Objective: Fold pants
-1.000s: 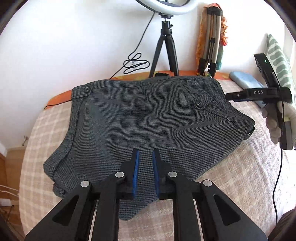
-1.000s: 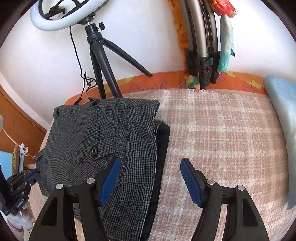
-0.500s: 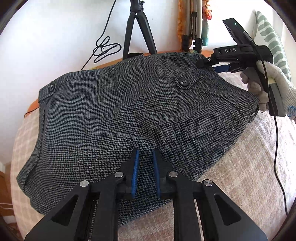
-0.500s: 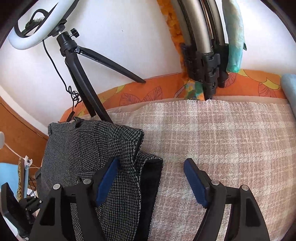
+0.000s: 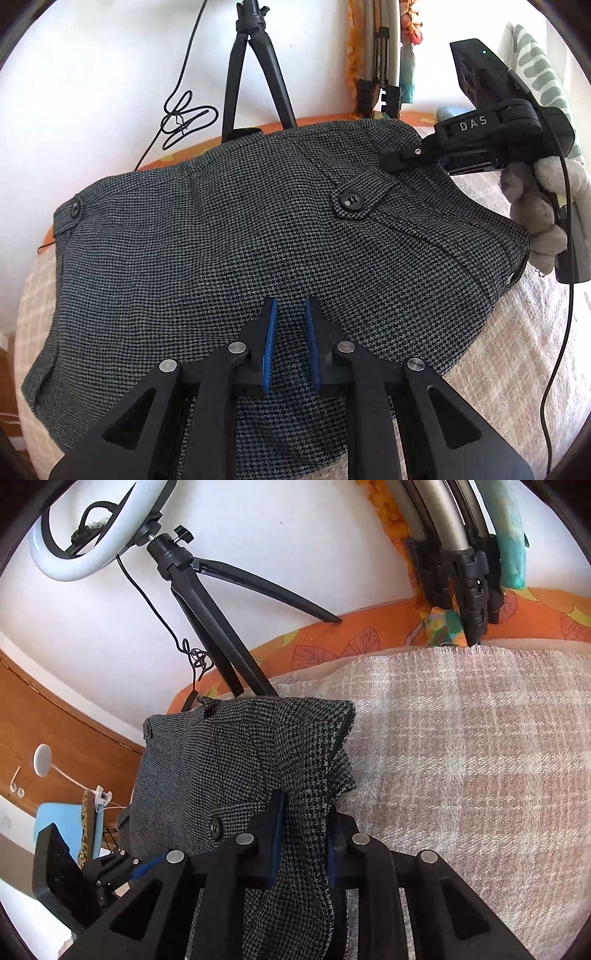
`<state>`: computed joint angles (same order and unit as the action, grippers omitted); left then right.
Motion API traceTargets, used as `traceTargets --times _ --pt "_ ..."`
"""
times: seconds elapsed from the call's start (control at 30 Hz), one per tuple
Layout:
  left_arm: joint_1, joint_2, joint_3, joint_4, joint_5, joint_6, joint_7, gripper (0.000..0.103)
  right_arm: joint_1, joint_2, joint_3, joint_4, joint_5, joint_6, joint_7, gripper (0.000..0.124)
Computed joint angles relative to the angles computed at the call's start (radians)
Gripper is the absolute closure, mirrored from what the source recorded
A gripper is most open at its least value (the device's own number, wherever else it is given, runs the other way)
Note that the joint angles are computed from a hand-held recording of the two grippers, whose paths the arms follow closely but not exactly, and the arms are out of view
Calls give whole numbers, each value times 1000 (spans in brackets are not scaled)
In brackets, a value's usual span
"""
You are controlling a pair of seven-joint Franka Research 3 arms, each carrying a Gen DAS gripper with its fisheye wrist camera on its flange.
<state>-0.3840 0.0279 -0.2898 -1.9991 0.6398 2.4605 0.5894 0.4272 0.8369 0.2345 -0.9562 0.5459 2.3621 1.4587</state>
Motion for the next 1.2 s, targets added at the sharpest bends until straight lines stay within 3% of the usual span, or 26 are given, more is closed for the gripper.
traceTargets --times 0.13,0.33,0.5,0.53,0.57,0.7,0.87,1.1,1.2 --pt "10 -17 5 -27 -17 32 -18 84 -27 -20 31 -31 57 10 -22 107" --pt "14 -25 2 -44 6 52 -57 84 -40 -88 18 -146 63 -9 -65 80" --pt "20 -56 0 -64 17 68 -72 84 -40 -148 18 -246 72 7 -139 78" --pt "23 -72 -1 -74 32 69 -90 84 -39 -153 19 -252 73 7 -151 79" --pt "27 -86 -2 -82 44 71 -107 84 -40 -152 23 -250 78 -2 -162 92" --pt "47 -116 -7 -96 65 56 -136 84 -40 -163 23 -265 107 19 -151 108" --pt "52 -74 -5 -85 22 35 -85 84 -80 -190 56 -292 224 30 -157 111" --pt "56 -62 5 -87 49 71 -118 84 -47 -220 49 -266 236 46 -122 112" --pt "57 -41 12 -85 -12 79 -56 84 -17 -215 39 -222 205 51 -93 112"
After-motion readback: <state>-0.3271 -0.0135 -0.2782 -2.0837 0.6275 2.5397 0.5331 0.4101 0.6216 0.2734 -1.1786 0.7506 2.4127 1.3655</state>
